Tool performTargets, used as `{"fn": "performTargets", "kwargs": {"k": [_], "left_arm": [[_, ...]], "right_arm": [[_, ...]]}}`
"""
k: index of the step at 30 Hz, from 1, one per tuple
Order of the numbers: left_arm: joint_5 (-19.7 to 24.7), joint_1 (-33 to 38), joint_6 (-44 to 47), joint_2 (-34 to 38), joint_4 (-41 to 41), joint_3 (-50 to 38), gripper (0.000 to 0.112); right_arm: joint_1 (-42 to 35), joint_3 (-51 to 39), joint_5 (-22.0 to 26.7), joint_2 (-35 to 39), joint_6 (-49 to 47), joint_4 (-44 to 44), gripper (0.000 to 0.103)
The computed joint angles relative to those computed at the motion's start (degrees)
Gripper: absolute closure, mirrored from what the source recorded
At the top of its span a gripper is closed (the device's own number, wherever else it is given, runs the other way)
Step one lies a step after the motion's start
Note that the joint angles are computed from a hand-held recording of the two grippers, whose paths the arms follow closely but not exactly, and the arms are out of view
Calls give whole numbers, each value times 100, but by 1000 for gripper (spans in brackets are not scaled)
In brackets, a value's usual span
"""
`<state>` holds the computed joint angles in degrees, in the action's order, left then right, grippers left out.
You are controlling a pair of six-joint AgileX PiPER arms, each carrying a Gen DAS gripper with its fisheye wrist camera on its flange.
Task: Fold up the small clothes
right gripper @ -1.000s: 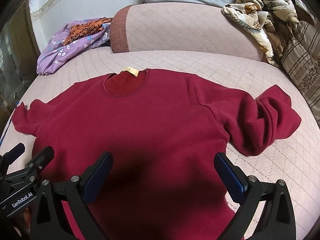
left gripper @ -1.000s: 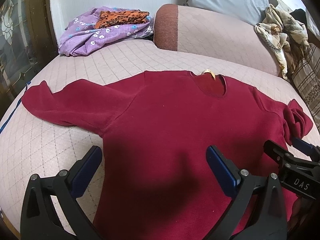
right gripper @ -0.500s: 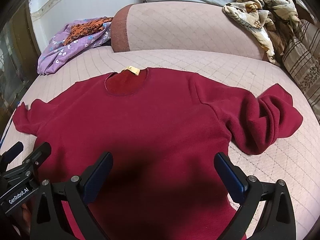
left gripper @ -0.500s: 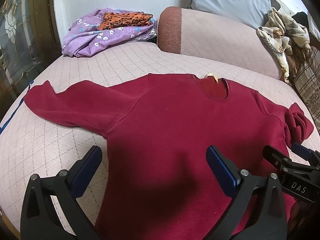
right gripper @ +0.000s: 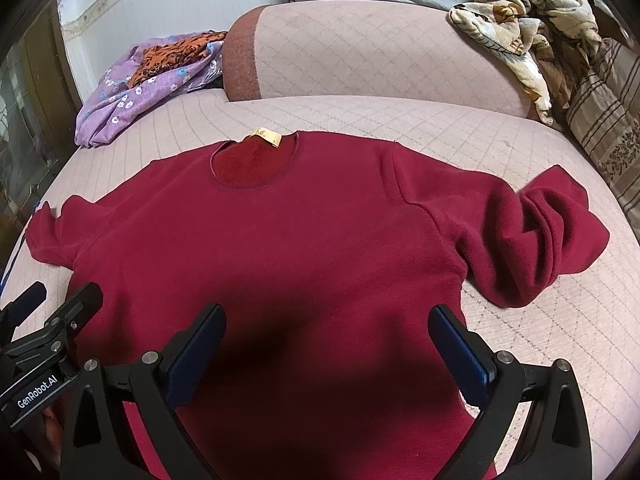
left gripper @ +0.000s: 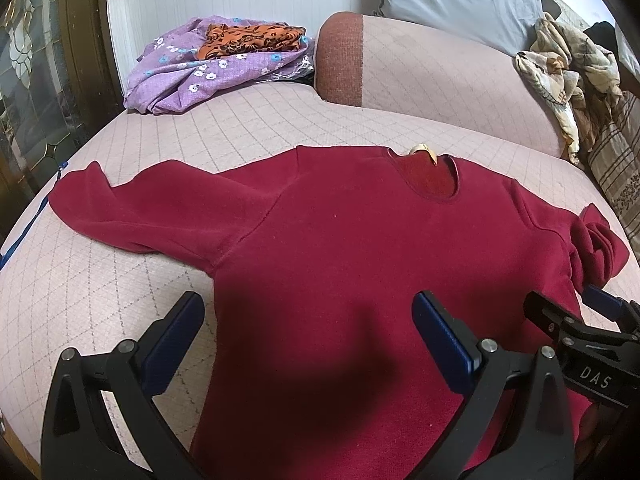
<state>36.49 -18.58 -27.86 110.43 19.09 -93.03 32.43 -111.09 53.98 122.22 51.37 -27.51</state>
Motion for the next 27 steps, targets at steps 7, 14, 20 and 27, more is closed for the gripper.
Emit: {"fn": "performTargets", "kwargs": {"k": [7,14,20,27], "left_arm": [[8,2,9,-1,4,1,9],[-10,11,-2,-8,28,31,9],[-15,13,8,-11,19,33,9],[-42,28,0,-28,32,72,9]], "right_arm": [[2,-17,19,21,-25,27,1],[-4,-19,28,31,-70,67,1],[-3,-28,41,38,-72,76,1],[-7,-51,33,69,-98,77,1]]}}
